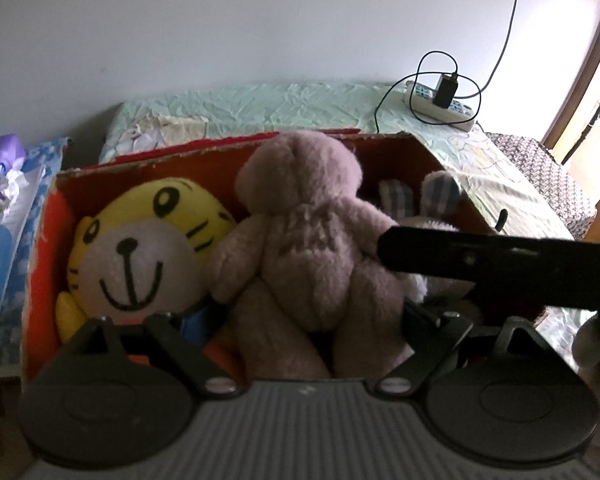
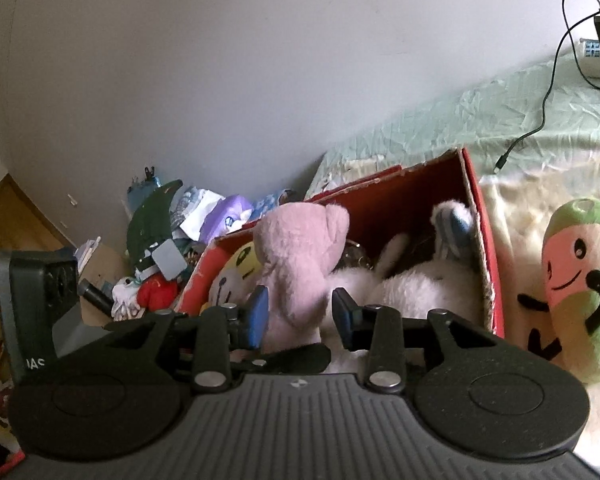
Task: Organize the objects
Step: 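Lower the teddy bear into the red box and open the right gripper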
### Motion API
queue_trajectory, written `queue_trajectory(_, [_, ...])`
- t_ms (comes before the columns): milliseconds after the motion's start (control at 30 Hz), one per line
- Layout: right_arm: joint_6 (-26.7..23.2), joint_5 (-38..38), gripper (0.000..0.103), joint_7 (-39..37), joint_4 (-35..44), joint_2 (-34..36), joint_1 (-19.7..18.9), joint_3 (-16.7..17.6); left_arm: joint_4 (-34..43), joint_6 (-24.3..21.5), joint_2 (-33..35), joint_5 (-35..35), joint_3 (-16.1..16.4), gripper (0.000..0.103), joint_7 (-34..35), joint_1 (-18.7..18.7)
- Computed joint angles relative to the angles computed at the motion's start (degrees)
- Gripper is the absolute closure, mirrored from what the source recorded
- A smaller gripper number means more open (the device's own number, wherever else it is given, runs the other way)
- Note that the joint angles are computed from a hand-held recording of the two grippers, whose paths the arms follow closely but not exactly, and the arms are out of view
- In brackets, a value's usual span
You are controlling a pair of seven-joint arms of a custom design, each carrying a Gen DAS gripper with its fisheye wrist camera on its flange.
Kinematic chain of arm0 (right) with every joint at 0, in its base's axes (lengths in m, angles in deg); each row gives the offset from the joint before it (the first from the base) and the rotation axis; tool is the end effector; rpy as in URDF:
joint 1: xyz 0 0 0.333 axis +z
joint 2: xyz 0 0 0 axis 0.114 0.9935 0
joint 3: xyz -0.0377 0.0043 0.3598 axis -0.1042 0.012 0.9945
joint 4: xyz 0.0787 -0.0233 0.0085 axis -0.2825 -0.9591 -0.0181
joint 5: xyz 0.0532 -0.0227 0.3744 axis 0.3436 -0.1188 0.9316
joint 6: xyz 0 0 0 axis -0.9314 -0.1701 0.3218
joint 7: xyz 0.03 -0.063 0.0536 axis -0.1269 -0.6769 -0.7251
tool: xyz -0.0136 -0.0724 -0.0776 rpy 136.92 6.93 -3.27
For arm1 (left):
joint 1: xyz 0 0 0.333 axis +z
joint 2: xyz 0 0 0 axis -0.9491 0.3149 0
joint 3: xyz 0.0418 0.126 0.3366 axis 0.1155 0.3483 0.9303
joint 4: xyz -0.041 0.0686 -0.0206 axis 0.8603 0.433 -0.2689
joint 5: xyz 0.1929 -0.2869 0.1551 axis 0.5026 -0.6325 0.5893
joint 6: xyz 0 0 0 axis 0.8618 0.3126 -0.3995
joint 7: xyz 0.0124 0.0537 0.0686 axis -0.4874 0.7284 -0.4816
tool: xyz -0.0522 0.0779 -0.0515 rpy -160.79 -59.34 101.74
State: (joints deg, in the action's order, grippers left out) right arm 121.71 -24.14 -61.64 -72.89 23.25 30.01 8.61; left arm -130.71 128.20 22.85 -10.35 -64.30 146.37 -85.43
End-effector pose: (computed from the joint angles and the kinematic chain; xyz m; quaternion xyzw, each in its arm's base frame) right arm 0.5811 0.3167 0.5036 -0.4312 0.7360 -0.1554 0.4982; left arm 0.7421 -0.3386 0.4650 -0.3057 0.8858 -0.3470 0.0385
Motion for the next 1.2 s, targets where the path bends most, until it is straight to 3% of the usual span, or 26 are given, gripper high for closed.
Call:
queue_trajectory(167, [-1.81, 7.95, 0.075, -8.36, -0.68, 0.48, 0.59, -0.02, -0.48, 0.95, -0.12, 1.60, 0.83, 0.009, -0.69, -1.12])
queue_trajectory(333, [-1.86, 9.78, 0.078, -9.11, -1.04, 0.72, 1.72, -1.51, -0.37, 1.05, 0.04, 2.55, 1.07, 0.008, -1.37, -1.54])
queue_trajectory(1200, [-3.74, 5.41, 0.075, -8.66, -1.38, 0.39, 2.46, -1.43, -2.17, 3.31, -0.36, 6.93, 2.37, 0.001, -3.03, -3.55])
